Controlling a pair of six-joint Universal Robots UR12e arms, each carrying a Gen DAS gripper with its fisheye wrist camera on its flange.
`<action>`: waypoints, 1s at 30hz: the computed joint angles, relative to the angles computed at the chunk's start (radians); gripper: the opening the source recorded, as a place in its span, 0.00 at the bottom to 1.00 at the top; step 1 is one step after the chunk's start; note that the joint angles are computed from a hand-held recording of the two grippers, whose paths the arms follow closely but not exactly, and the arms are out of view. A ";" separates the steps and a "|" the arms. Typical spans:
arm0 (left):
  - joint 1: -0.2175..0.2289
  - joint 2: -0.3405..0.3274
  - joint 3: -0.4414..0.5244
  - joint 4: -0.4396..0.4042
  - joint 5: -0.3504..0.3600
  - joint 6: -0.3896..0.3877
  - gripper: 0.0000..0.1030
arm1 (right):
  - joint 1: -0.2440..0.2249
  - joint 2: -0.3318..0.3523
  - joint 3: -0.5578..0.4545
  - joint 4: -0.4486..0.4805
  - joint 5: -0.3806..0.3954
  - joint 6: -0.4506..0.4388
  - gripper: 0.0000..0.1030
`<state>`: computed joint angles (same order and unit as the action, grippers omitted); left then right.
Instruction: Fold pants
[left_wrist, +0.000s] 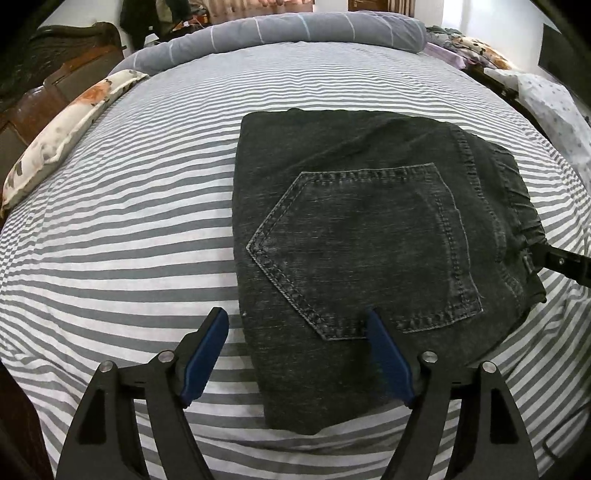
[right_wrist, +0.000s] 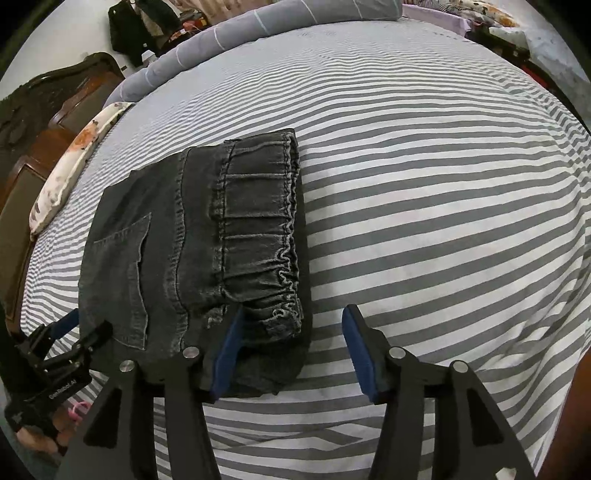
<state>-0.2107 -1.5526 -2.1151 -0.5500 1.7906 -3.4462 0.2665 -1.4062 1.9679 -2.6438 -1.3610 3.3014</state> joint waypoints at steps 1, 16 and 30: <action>0.000 0.000 0.001 -0.001 -0.002 -0.002 0.76 | 0.000 0.000 0.000 0.000 0.001 0.001 0.49; 0.126 0.083 -0.048 0.020 -0.164 -0.175 0.76 | -0.034 -0.003 0.017 -0.006 0.080 0.006 0.50; 0.251 0.076 -0.060 -0.002 -0.470 -0.145 0.75 | -0.110 0.004 0.002 0.043 0.308 -0.017 0.50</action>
<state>0.0408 -1.4763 -2.1747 -0.5521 1.3209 -3.5908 0.1564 -1.4024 1.9702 -2.6007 -1.0533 3.2844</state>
